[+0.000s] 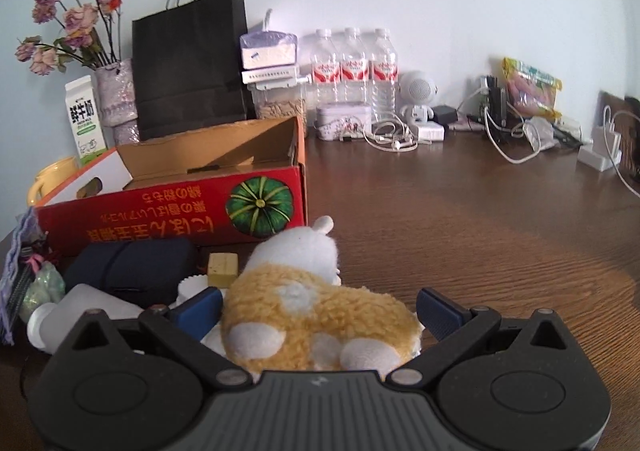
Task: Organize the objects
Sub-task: 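Grasp the white cloth with the left tool while the right tool grasps the plush sheep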
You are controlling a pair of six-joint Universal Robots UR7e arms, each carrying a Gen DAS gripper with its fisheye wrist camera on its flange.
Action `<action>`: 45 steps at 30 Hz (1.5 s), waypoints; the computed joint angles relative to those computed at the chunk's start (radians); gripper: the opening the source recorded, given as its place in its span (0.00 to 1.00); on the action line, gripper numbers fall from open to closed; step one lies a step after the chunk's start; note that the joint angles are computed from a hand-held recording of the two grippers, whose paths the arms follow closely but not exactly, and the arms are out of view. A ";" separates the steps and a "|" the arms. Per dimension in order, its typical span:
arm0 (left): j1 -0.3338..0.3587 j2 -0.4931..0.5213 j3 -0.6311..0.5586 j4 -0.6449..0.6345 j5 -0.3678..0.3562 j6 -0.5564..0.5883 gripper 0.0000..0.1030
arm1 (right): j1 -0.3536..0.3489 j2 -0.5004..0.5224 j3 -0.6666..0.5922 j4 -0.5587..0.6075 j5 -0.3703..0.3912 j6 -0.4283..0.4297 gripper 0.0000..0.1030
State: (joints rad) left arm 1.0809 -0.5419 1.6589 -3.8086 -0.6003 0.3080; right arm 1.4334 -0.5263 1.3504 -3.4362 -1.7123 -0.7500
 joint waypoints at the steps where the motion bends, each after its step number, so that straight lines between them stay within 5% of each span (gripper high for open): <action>1: 0.003 0.000 -0.005 0.010 -0.003 -0.003 1.00 | -0.002 0.002 -0.004 0.007 0.000 0.006 1.00; 25: 0.087 -0.020 -0.044 0.216 -0.190 -0.127 1.00 | -0.025 -0.006 -0.007 0.048 0.056 0.078 1.00; 29: 0.095 -0.029 -0.035 0.211 -0.227 -0.147 0.80 | -0.029 -0.010 -0.006 0.059 0.066 0.092 1.00; 45: 0.076 -0.016 -0.018 0.116 -0.191 -0.104 0.64 | -0.039 -0.030 0.032 0.042 0.122 0.066 0.94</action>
State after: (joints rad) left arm 1.1573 -0.5578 1.6407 -3.6925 -0.7914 0.2044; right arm 1.3941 -0.5561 1.3820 -3.3946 -1.5903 -0.6838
